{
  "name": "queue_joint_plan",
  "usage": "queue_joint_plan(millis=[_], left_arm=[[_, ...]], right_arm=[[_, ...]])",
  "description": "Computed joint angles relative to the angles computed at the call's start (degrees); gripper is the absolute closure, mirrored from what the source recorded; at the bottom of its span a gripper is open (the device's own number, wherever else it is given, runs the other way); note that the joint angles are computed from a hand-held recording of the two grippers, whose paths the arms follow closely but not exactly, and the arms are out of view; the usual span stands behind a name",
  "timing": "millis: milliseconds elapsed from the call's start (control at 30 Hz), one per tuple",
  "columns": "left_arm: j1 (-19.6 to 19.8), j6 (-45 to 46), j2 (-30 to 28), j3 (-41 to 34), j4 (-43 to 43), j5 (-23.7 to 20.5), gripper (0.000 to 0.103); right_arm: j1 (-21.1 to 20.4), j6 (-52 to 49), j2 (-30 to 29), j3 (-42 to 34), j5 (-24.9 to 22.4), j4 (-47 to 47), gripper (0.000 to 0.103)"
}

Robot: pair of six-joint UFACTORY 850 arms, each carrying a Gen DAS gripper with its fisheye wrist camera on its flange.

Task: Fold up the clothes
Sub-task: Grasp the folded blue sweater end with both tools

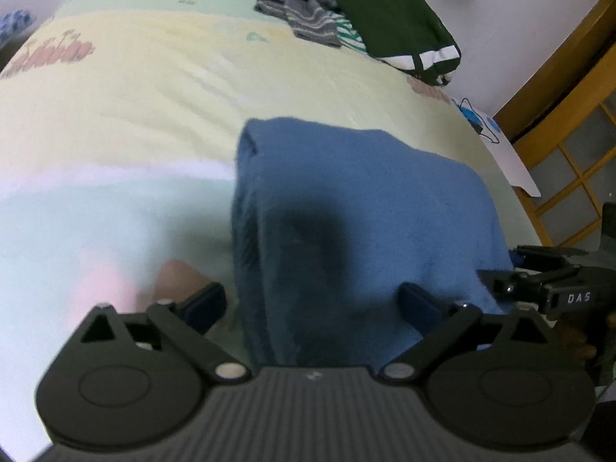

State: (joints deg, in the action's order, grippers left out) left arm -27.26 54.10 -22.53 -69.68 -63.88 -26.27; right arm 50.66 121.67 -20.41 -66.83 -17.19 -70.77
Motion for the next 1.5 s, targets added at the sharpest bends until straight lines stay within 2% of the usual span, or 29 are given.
queue_joint_plan(millis=[67,100,200,267,467,533,633,700,733,800,867,1000,1100,1233,1333,1500], left_arm=[[-0.39,-0.15,-0.17,-0.09,-1.08,0.21,0.004],[-0.52,-0.62,-0.24,-0.18,-1.32,0.08,0.004],[-0.04,0.46,0.05,0.42,-2.91,-1.42,0.004],[0.40,1.60,0.42,1.11,-3.94,-2.44,0.004],[-0.85,3.13,1.29,2.37,-4.26,0.28,0.002],[-1.23,2.00,1.26,2.22,-3.80,1.05,0.002],[-1.94,-1.88,1.27,1.81,-0.96,2.29,0.005],[-2.70,-7.31,1.12,0.97,3.98,3.44,0.010],[-3.04,-10.36,1.03,0.45,6.82,3.80,0.017],[-3.45,-15.15,0.89,-0.62,11.44,3.70,0.021],[-3.74,-15.96,1.16,-0.30,12.26,4.55,0.021],[-4.10,-16.31,1.82,0.91,11.02,6.52,0.021],[-4.02,-17.00,1.98,1.60,10.14,7.50,0.011],[-3.59,-16.52,1.84,1.49,9.36,6.58,0.006],[-3.29,-15.33,1.71,1.48,8.45,5.94,0.002],[-2.37,-10.69,2.34,2.72,4.64,4.36,0.001]], right_arm=[[-0.16,-0.05,-0.38,-0.37,0.66,-0.62,0.028],[-0.40,-0.30,-0.42,-0.45,1.37,-0.42,0.035],[-1.30,-0.70,0.51,0.46,4.79,1.86,0.042],[-1.56,-2.47,1.16,1.16,6.42,3.57,0.042],[-2.08,-9.18,0.47,0.21,7.63,7.53,0.040],[-2.07,-6.10,0.28,0.13,7.68,4.41,0.040],[-1.71,-4.90,0.22,0.05,6.66,3.27,0.044],[-1.99,-7.16,0.09,-0.25,7.08,6.45,0.051],[-2.12,-8.51,-0.04,-0.50,7.20,8.20,0.052],[-2.31,-13.16,-0.17,-0.90,7.22,12.60,0.054],[-2.37,-16.68,-0.25,-1.19,7.07,15.70,0.055],[-2.45,-16.05,-0.18,-0.93,7.45,14.66,0.054],[-2.37,-7.72,0.13,-0.09,7.99,7.14,0.050],[-2.32,1.94,0.67,0.90,8.51,-1.08,0.047],[-2.48,2.76,1.16,1.42,9.33,-1.01,0.045],[-3.15,-1.45,2.59,2.99,12.91,4.64,0.036]])
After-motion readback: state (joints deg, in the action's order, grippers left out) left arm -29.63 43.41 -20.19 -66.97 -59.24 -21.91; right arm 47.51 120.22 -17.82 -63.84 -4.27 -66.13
